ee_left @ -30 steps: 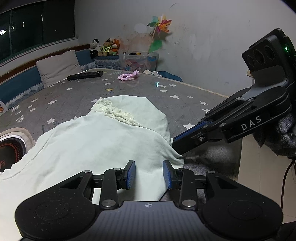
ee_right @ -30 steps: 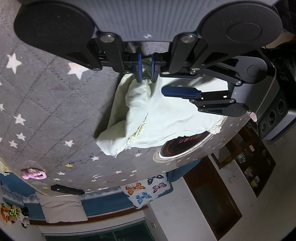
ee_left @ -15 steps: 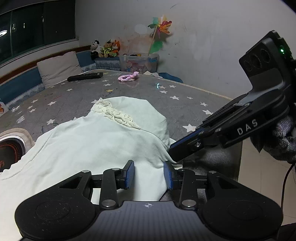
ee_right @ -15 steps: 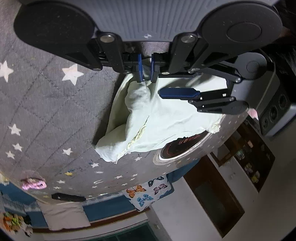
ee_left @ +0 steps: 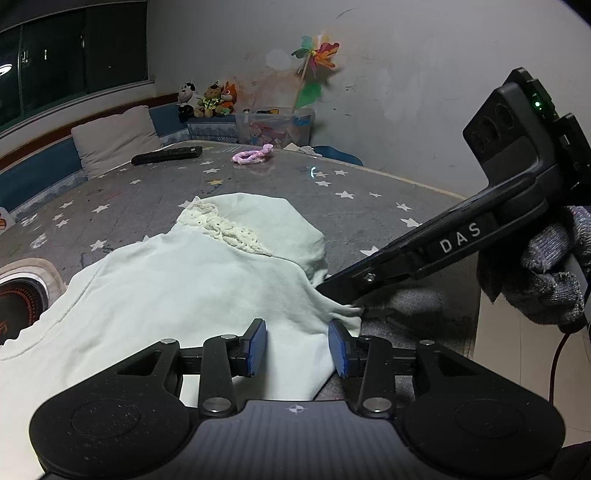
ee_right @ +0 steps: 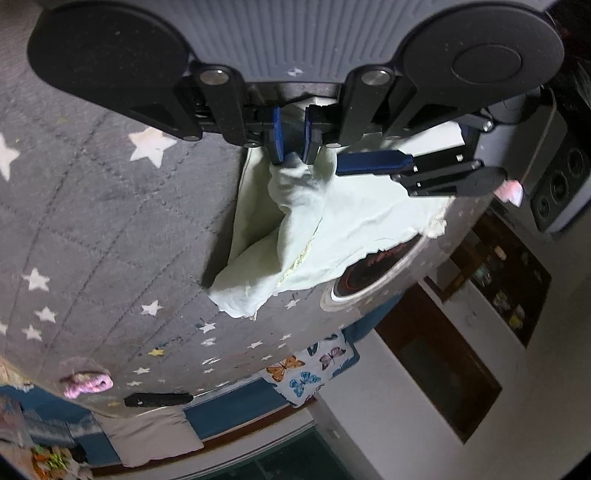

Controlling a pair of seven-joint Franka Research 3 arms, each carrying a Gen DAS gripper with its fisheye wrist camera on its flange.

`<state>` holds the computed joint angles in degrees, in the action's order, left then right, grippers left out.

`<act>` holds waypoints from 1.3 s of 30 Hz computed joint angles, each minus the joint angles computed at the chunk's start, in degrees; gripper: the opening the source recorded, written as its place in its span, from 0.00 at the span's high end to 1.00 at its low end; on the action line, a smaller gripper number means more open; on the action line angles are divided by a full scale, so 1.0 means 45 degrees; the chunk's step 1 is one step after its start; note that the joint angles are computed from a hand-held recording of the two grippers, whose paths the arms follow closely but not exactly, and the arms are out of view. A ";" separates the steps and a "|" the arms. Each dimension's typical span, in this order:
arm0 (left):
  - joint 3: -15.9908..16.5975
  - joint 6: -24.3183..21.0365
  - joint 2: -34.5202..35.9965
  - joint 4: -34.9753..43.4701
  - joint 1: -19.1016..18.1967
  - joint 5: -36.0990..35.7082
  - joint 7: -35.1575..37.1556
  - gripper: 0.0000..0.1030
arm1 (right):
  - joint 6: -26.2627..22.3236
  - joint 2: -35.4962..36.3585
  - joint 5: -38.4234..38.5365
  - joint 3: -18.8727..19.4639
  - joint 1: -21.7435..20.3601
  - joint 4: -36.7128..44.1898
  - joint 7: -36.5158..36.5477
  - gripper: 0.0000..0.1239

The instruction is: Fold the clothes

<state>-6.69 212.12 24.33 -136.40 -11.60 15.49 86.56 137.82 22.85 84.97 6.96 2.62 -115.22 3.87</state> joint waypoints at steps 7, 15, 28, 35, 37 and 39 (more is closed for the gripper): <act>-0.0038 -0.0005 -0.0017 -0.0019 0.0057 0.0107 -0.0022 0.60 | 0.0669 -0.0878 0.1482 -0.0067 0.0084 -0.0632 -0.1723 0.98; -0.0005 -0.0009 -0.0032 -0.0038 -0.0036 -0.0028 0.0074 0.59 | 0.1848 -0.1079 0.1411 -0.0458 0.0582 -0.0588 -0.1739 0.99; -0.0130 0.0006 -0.0071 -0.0100 0.0123 0.0239 -0.0086 0.58 | 0.0513 -0.0827 -0.0099 -0.0427 0.0405 -0.0757 0.0002 0.98; -0.0461 0.0102 -0.0188 -0.0332 0.0825 0.1516 -0.0782 0.56 | 0.1653 -0.1410 -0.2221 -0.0505 0.0688 -0.1260 0.1304 0.93; -0.0537 0.0152 -0.0347 -0.0555 0.1012 0.1798 -0.1069 0.56 | 0.2525 -0.1714 -0.1860 -0.0329 0.0776 -0.1459 0.0653 0.86; -0.0514 0.0267 -0.0514 -0.0796 0.1077 0.1889 -0.1234 0.56 | 0.3228 -0.2015 -0.1097 -0.0183 0.0862 -0.1592 -0.0311 0.86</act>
<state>-9.00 213.32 22.02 -139.98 -6.76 23.99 81.01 152.35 13.79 80.04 6.13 6.50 -122.38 2.47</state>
